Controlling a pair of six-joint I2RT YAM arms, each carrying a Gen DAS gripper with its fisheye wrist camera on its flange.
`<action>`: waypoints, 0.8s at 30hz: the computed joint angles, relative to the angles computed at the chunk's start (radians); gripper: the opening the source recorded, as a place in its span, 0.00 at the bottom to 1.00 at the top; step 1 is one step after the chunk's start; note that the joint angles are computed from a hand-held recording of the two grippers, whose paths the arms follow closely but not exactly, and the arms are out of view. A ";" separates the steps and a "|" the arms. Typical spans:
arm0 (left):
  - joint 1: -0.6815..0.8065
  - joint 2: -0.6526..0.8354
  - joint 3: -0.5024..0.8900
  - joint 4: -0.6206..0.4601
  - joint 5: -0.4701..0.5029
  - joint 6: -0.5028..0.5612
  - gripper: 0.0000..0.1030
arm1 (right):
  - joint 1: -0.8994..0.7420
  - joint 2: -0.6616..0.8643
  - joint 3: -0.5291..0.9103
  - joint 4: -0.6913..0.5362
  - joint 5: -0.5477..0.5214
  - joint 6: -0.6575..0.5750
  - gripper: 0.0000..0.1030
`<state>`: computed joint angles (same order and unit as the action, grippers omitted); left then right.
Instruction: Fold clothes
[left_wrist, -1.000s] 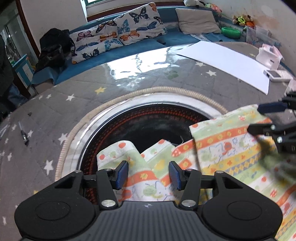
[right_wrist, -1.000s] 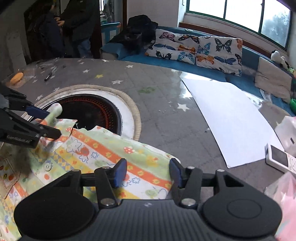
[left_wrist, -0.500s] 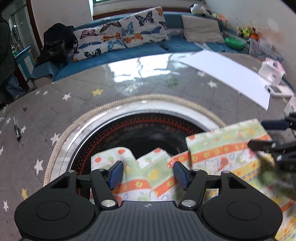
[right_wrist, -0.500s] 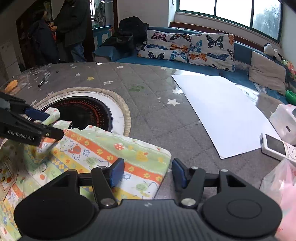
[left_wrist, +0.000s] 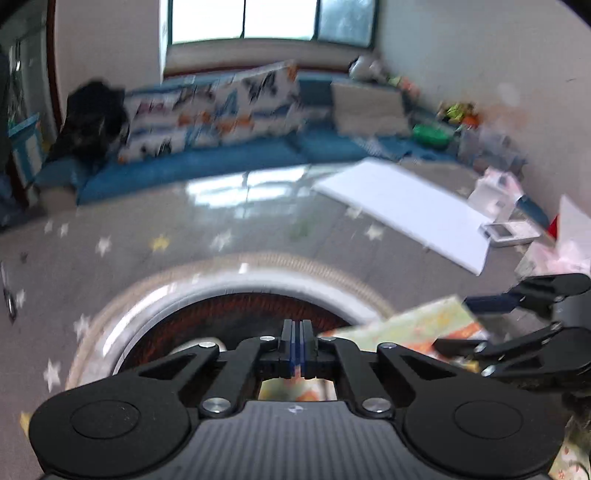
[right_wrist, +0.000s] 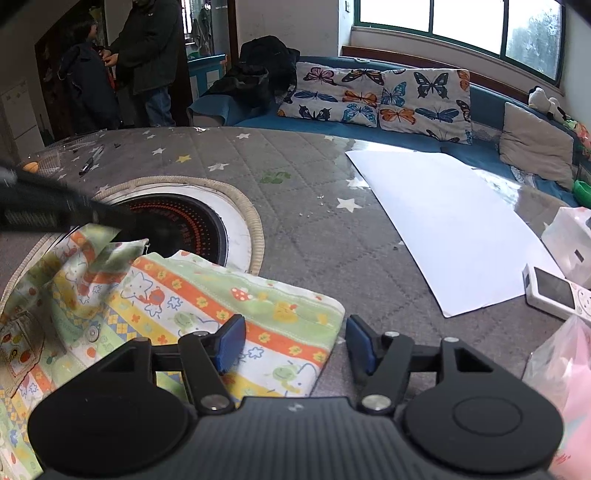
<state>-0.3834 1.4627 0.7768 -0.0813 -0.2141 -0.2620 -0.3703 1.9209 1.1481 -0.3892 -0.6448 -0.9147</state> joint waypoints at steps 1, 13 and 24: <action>-0.001 0.003 0.003 -0.002 0.006 0.013 0.02 | 0.001 0.000 0.000 0.004 0.003 0.002 0.63; 0.008 0.152 0.095 -0.133 -0.055 0.000 0.54 | 0.002 0.011 0.019 -0.015 -0.016 0.001 0.39; 0.062 -0.002 0.017 -0.106 -0.078 0.022 0.37 | -0.006 -0.042 -0.013 0.047 -0.007 0.060 0.26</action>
